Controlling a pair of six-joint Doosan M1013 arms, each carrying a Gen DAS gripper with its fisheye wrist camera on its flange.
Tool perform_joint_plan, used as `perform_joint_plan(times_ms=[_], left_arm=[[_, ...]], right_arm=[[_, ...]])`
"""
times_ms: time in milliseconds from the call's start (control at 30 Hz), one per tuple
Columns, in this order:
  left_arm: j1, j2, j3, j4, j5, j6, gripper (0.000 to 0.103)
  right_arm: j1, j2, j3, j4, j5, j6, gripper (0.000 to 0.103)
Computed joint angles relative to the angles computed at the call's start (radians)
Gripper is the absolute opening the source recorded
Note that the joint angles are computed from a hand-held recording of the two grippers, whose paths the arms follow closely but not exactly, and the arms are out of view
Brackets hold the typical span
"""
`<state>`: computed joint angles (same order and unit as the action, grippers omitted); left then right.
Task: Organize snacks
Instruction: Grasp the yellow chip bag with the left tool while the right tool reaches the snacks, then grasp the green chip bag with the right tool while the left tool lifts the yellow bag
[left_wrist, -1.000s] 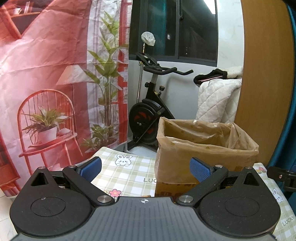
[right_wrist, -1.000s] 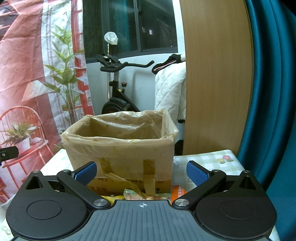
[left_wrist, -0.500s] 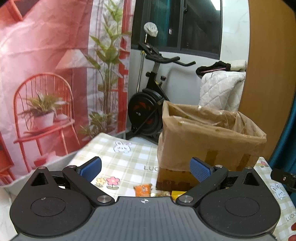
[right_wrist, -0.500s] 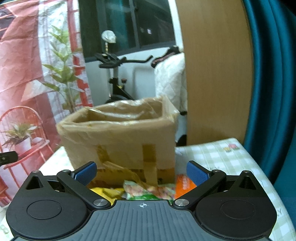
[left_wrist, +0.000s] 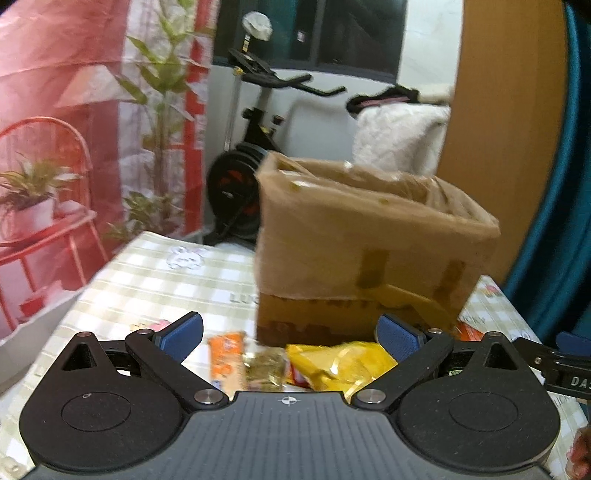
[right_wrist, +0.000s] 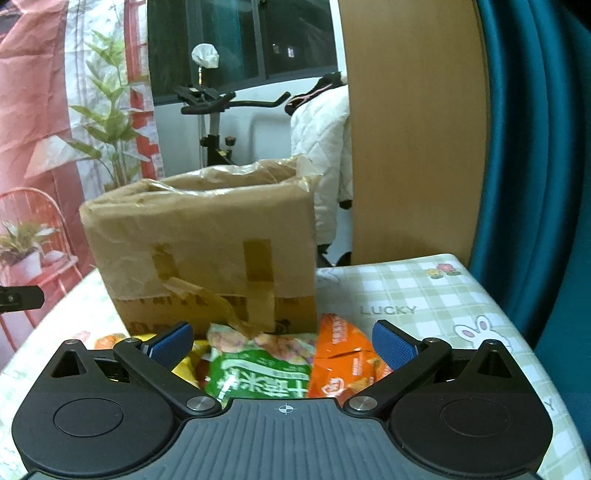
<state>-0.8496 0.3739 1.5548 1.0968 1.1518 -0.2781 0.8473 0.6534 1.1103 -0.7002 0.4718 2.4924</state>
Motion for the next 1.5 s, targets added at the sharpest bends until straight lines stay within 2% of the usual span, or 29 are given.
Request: perform_joint_plan(times_ms=[133, 300, 467, 633, 767, 800, 833, 867, 1000, 1167, 1333, 1500], left_arm=[[0.03, 0.011, 0.005, -0.035, -0.112, -0.005, 0.101], [0.078, 0.025, 0.013, -0.088, -0.243, -0.096, 0.101], [0.107, 0.062, -0.018, -0.146, -0.269, -0.04, 0.101], [0.13, 0.084, -0.04, -0.257, -0.308, 0.019, 0.101], [0.137, 0.084, -0.032, -0.255, -0.351, 0.016, 0.101], [0.142, 0.082, -0.028, -0.259, -0.369, 0.016, 0.097], [0.145, 0.078, -0.022, -0.257, -0.389, 0.011, 0.088], [0.148, 0.073, -0.012, -0.246, -0.415, 0.007, 0.087], [0.142, 0.068, -0.009, -0.239, -0.408, 0.061, 0.083], [0.125, 0.057, 0.001, -0.18, -0.396, 0.012, 0.08], [0.076, 0.019, 0.022, -0.053, -0.285, -0.017, 0.08], [0.024, -0.017, 0.052, 0.017, -0.162, -0.02, 0.081]], right_arm=[[-0.007, 0.003, 0.009, 0.04, -0.013, -0.026, 0.103], [-0.011, 0.005, 0.023, 0.025, -0.016, -0.014, 0.102], [-0.021, 0.004, 0.04, 0.029, -0.033, -0.003, 0.102], [-0.031, 0.002, 0.056, 0.078, -0.044, -0.023, 0.102], [-0.036, 0.003, 0.062, 0.127, -0.044, -0.054, 0.102], [-0.036, 0.002, 0.063, 0.138, -0.043, -0.061, 0.102], [-0.036, 0.002, 0.064, 0.145, -0.046, -0.065, 0.102], [-0.037, 0.001, 0.065, 0.154, -0.05, -0.071, 0.102], [-0.036, -0.002, 0.07, 0.184, -0.061, -0.092, 0.102], [-0.033, -0.004, 0.068, 0.226, -0.06, -0.137, 0.102], [-0.031, -0.007, 0.064, 0.313, -0.05, -0.206, 0.102], [-0.02, 0.002, 0.053, 0.508, -0.016, -0.367, 0.102]])
